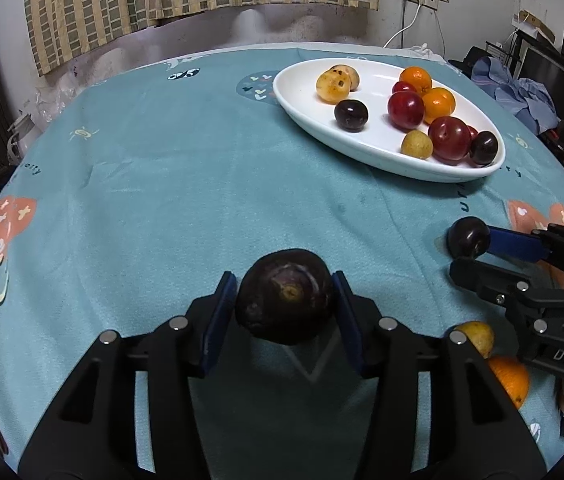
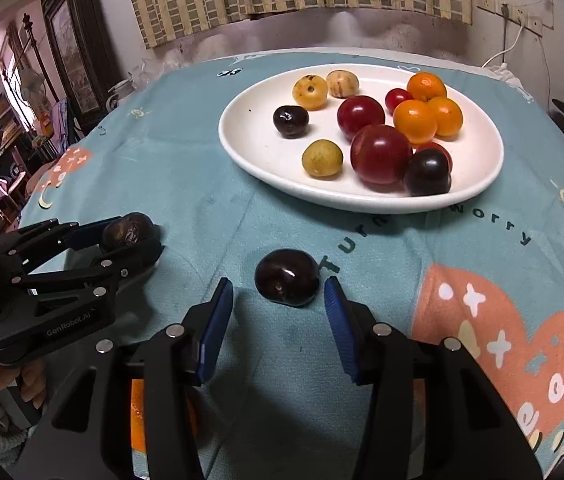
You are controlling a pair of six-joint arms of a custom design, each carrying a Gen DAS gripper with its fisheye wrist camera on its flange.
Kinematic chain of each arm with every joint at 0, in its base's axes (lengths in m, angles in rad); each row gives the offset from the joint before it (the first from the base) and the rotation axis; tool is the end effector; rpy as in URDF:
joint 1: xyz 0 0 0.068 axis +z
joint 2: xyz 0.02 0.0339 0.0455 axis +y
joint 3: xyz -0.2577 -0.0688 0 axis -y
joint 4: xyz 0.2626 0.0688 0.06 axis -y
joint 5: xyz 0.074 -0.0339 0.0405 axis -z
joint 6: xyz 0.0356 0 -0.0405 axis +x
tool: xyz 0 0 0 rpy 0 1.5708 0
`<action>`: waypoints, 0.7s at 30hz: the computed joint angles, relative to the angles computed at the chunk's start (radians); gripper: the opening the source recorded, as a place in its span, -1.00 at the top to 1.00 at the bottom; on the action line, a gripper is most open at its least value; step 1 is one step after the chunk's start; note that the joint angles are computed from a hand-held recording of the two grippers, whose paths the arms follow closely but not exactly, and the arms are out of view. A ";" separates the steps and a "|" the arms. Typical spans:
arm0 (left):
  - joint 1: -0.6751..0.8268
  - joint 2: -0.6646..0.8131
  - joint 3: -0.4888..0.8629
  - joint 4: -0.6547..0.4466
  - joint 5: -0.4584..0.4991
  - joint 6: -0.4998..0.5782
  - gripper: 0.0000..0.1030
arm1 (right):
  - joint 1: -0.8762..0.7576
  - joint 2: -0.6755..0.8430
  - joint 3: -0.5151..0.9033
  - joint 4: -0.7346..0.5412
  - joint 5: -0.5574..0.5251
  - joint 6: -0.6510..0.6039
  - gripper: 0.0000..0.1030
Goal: Organize fruits
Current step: 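Grasp a large dark plum with the left tool while the right tool grasps a dark plum, then carry both dark plums over the white plate and release them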
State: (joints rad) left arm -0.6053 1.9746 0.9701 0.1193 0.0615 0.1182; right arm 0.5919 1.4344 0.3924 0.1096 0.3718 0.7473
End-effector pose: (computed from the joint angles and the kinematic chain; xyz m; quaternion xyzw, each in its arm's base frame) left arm 0.3130 -0.2192 0.0763 0.3428 0.8768 -0.1091 0.3191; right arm 0.2007 0.1193 0.0863 0.1303 0.9258 0.0538 0.3507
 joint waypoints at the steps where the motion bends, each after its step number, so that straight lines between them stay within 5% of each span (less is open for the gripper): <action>1: -0.004 0.000 0.000 0.001 -0.012 0.001 -0.04 | 0.002 0.002 0.002 0.000 -0.001 -0.003 0.04; 10: -0.013 0.004 0.006 -0.004 -0.068 -0.014 -0.33 | -0.013 -0.003 -0.013 0.026 -0.023 -0.002 0.38; 20: -0.021 0.000 -0.001 0.003 -0.099 -0.016 -0.43 | -0.026 -0.042 -0.052 0.067 -0.049 0.001 0.44; 21: -0.019 -0.004 -0.005 0.008 -0.093 -0.013 -0.41 | -0.024 -0.044 -0.052 0.067 -0.048 0.000 0.58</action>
